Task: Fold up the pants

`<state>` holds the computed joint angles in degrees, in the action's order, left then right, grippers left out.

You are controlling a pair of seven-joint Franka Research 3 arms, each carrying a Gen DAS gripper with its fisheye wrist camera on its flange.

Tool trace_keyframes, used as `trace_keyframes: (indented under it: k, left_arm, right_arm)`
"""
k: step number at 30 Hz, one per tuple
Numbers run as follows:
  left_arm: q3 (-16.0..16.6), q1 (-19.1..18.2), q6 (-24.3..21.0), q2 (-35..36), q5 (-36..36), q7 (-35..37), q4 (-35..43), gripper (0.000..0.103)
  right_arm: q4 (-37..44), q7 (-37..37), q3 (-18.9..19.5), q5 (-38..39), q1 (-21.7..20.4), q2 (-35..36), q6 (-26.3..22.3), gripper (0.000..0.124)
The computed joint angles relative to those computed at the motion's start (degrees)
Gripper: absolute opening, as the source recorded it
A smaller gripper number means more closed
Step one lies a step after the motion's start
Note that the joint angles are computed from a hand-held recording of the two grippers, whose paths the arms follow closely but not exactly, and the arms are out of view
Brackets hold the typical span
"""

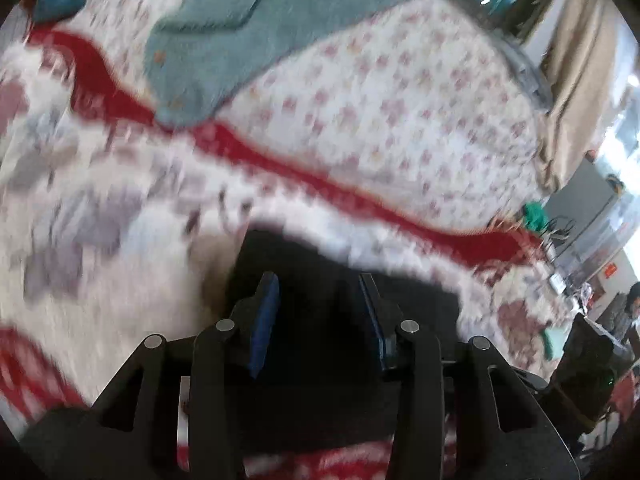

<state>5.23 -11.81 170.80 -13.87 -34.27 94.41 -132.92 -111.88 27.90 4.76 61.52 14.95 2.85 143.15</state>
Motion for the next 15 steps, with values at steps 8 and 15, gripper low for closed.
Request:
trace_keyframes:
  k: [8, 15]
  left_arm:
    - [5.92, -1.72, -13.48, 16.34, -12.89, 7.99, 15.28, 0.035]
    - [1.1, 1.65, -9.03, 16.54, -1.18, 1.72, 14.31, 0.035]
  right_arm:
    - [12.18, 21.08, 0.84, -20.21, 2.39, 13.19, 8.28, 0.028]
    - [6.85, 9.92, 5.64, -11.99, -0.61, 10.63, 16.3, 0.027]
